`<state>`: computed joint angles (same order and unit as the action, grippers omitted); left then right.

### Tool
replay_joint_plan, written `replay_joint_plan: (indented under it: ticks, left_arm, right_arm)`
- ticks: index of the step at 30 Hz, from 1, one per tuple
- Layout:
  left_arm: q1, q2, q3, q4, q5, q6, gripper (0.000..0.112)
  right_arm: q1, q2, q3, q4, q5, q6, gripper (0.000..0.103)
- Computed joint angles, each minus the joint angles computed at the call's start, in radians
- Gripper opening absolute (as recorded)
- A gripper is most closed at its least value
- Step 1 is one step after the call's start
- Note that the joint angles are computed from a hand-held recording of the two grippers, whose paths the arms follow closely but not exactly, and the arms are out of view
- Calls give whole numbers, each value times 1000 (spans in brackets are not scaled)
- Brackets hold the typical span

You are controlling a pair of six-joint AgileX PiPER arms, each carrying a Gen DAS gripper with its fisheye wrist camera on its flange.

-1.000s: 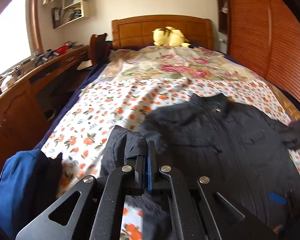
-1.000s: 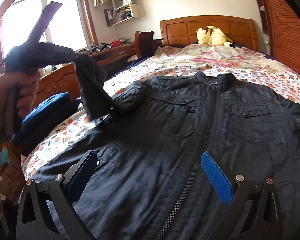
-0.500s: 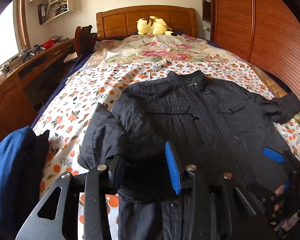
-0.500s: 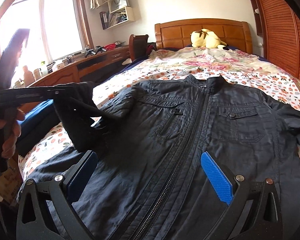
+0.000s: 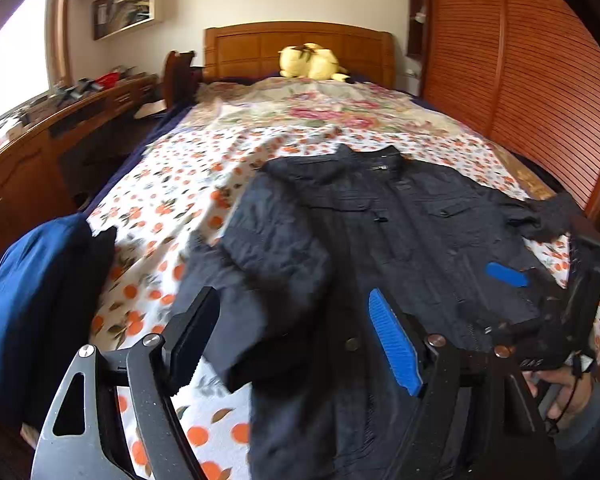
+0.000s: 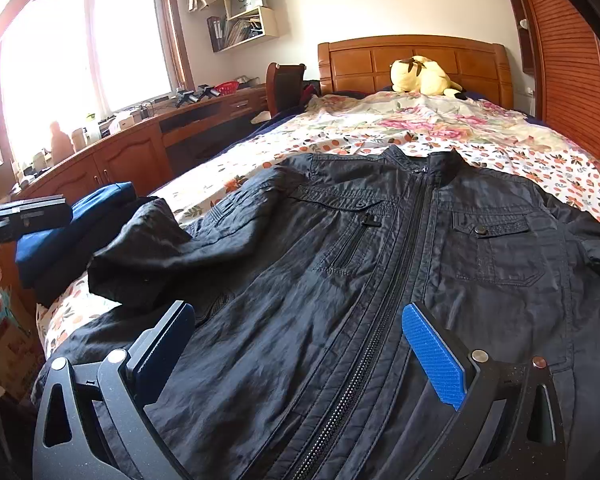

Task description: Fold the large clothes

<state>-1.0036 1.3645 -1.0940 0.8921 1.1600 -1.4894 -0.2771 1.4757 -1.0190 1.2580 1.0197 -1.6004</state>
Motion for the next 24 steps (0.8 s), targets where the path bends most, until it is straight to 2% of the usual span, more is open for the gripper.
replay_joint_plan:
  ticks: [4, 9, 13, 18, 20, 22, 23, 24]
  left_arm:
    - [2, -27, 82, -5, 16, -70, 78]
    - [27, -52, 173, -27, -28, -134, 78]
    - [61, -51, 239, -53, -94, -170, 78]
    - [118, -8, 265, -69, -138, -167, 78]
    - [132, 3, 271, -64, -144, -164, 69]
    - [166, 12, 269, -91, -164, -126, 40]
    - [184, 9, 273, -106, -184, -109, 30]
    - [203, 2, 278, -122, -214, -94, 13]
  right_arm:
    - [-6, 0, -2, -2, 5, -4, 103]
    - [-16, -8, 10, -2, 10, -20, 103]
    - [-18, -11, 11, -4, 11, -18, 103]
    - [-30, -14, 9, -5, 16, -25, 103]
    - [-40, -18, 13, -3, 20, -32, 103]
    - [-53, -17, 10, -5, 29, -32, 103]
    - [-60, -14, 7, -5, 34, -33, 103]
    - [-68, -13, 5, -6, 39, -33, 103]
